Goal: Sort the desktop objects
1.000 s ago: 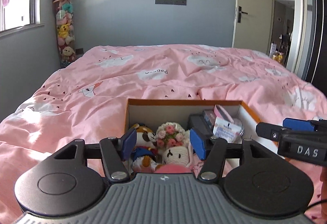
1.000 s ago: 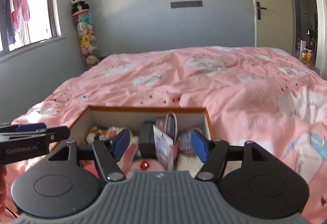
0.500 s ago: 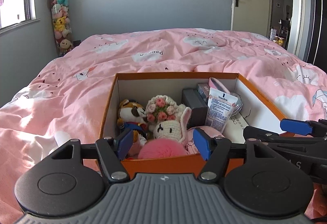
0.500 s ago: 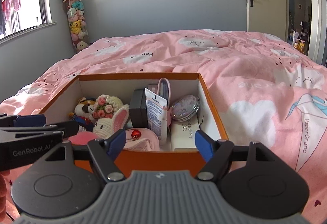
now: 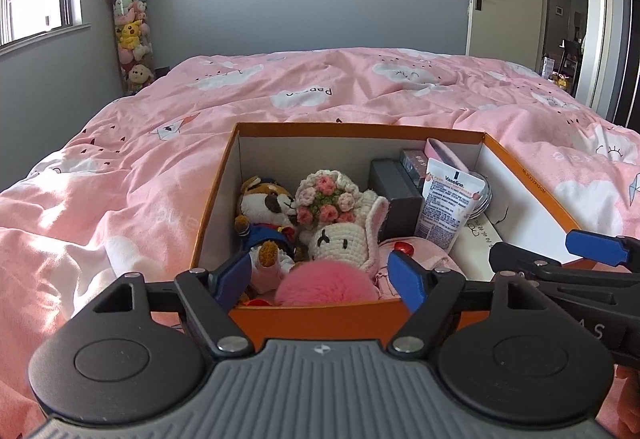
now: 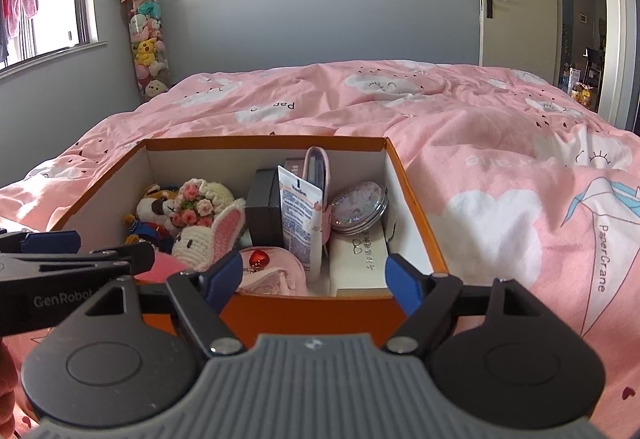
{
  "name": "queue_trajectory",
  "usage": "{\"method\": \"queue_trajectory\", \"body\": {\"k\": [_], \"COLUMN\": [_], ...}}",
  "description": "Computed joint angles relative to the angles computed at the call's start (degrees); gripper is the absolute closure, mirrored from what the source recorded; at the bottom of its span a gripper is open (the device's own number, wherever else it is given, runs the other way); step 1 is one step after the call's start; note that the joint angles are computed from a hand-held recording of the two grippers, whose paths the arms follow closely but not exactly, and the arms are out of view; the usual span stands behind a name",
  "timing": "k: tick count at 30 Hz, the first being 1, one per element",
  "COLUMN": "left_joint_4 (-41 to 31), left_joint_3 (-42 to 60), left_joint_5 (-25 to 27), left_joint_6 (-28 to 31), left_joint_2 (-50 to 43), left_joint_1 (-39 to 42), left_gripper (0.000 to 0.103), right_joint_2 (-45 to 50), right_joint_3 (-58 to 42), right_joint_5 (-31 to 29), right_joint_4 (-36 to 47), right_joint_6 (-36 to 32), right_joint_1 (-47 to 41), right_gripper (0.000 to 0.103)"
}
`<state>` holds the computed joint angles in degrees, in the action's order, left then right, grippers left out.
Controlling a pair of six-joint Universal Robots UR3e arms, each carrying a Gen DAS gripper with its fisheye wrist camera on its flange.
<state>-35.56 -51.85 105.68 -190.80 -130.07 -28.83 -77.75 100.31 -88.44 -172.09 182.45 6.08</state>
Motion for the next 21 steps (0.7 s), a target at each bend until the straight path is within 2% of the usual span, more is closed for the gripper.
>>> {"method": "queue_trajectory", "body": {"k": [21], "left_joint_4": [-3.44], "left_joint_3": [2.26], "left_joint_5": [-0.01], "left_joint_6": [-1.77], "left_joint_2": [-0.89], "left_joint_1": [0.26], "left_gripper": [0.013], "right_joint_2": [0.99], "right_joint_3": [-0.12], "right_joint_5": [-0.27], "right_joint_4": [-0.66], "right_joint_6": [-0.43], "right_joint_1": [-0.05], "right_gripper": [0.02]}}
